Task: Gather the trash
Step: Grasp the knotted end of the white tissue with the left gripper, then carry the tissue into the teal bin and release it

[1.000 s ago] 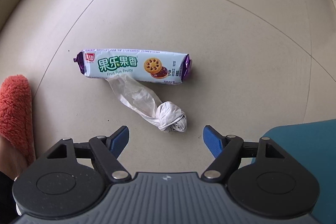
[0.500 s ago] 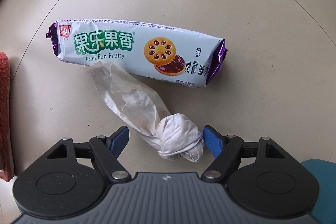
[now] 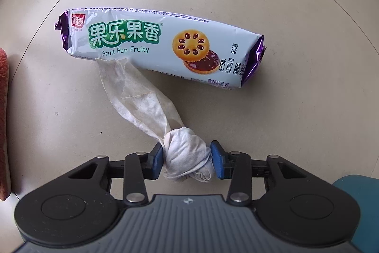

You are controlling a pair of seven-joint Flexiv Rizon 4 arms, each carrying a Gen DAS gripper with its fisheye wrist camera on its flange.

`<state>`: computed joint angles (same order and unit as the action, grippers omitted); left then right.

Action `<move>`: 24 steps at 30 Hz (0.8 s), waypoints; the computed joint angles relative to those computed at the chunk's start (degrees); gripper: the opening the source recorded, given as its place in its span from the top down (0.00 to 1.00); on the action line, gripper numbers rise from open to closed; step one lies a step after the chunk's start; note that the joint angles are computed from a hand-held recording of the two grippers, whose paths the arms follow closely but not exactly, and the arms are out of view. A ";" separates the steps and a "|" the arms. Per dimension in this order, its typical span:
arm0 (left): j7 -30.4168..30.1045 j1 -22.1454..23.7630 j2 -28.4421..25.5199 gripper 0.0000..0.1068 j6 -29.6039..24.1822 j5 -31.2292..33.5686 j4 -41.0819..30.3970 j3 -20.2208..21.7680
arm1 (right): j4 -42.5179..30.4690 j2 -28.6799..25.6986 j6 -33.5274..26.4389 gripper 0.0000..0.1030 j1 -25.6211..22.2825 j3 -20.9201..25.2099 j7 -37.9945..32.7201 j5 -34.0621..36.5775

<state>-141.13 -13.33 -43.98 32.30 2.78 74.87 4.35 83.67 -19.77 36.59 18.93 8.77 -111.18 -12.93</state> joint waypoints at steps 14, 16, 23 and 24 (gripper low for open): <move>2.77 -2.43 9.23 0.68 -1.10 5.53 5.26 0.19 | 0.46 -0.06 0.51 0.82 0.31 -0.21 1.37 -0.91; 3.78 -2.65 11.40 0.68 -0.83 5.95 6.08 -0.35 | 0.22 -0.16 0.35 0.82 0.26 -0.21 1.66 -0.71; 8.37 -4.30 17.63 0.67 -3.34 8.61 3.46 -2.12 | 0.19 -0.36 0.67 0.82 0.33 -0.35 2.25 -1.15; 9.00 -4.64 18.20 0.67 -3.95 9.06 2.77 -2.39 | 0.22 -0.40 0.82 0.82 0.33 -0.37 2.36 -1.23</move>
<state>-132.14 -17.97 -25.78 28.35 11.84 77.63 1.96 83.89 -20.17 37.41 19.26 8.40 -108.83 -14.16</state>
